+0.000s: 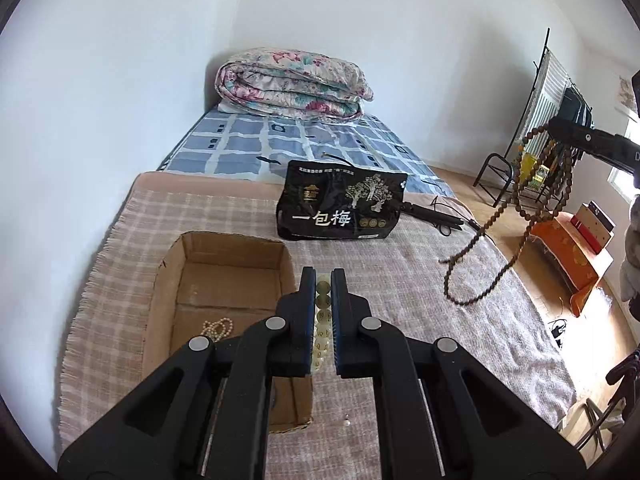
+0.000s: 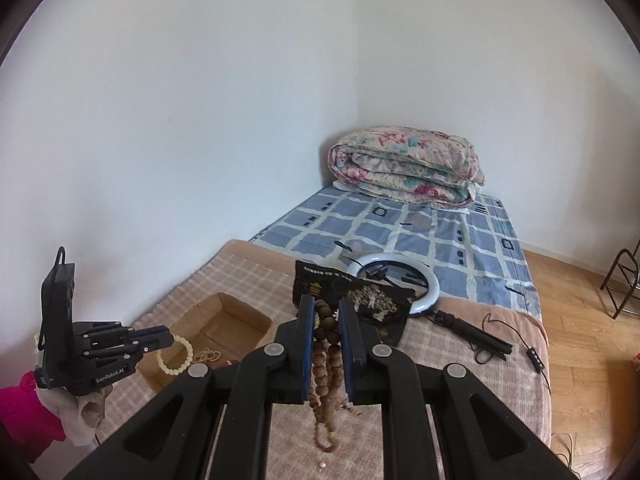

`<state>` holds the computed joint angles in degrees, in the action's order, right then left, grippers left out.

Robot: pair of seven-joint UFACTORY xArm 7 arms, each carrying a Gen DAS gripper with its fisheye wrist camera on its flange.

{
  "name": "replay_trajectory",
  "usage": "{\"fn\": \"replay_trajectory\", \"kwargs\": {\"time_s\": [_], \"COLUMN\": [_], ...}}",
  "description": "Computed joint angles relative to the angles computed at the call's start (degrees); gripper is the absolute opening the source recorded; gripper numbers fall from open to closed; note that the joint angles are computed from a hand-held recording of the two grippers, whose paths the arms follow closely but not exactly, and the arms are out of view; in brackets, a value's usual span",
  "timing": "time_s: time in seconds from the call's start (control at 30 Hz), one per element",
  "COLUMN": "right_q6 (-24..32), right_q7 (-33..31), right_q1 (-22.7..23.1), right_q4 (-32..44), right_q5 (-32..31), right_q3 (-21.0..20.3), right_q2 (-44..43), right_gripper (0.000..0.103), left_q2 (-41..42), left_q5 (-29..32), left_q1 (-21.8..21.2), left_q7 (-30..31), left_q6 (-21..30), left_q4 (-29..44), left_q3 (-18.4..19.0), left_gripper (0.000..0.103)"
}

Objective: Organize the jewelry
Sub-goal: 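Lift and carry the bracelet with the left tool while the right tool carries the beads to the box, then open the left tool to drop the bracelet while the right tool drops the beads in the box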

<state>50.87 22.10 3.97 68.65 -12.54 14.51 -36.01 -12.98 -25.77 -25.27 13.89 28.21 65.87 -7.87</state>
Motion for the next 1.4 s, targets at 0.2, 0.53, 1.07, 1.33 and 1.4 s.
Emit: {"fn": "replay_trajectory", "kwargs": {"time_s": [0.2,0.53,1.07,1.33,1.4], "right_q6": [-2.1,-7.1,-10.5,-12.8,-13.7], "right_q7": [1.9,6.6,9.8,9.3,8.4], "right_q1": [0.5,6.1,16.1,16.5,16.0], "right_q4": [6.9,14.7,22.1,16.5,14.9], "right_q5": [-2.4,-7.3,-10.3,-5.6,-2.6], "right_q3": [3.3,2.9,-5.0,-6.7,-6.6], "right_q2": [8.9,23.3,40.8,42.4,42.5], "right_gripper": [0.01,0.01,0.01,0.01,0.01], "left_q2": [0.0,0.9,4.7,4.5,4.3], "left_q5": [-2.1,-6.0,-10.9,-10.2,-9.5], "left_q1": [1.3,3.3,6.6,7.8,7.9], "left_q7": [2.8,8.5,12.6,12.5,12.4], "left_q6": [0.8,1.2,1.1,1.8,1.9], "left_q4": [-0.6,-2.4,-3.0,-5.1,-5.8], "left_q3": [2.3,3.9,3.6,3.6,3.5], "left_gripper": [0.005,0.005,0.005,0.005,0.005]}}
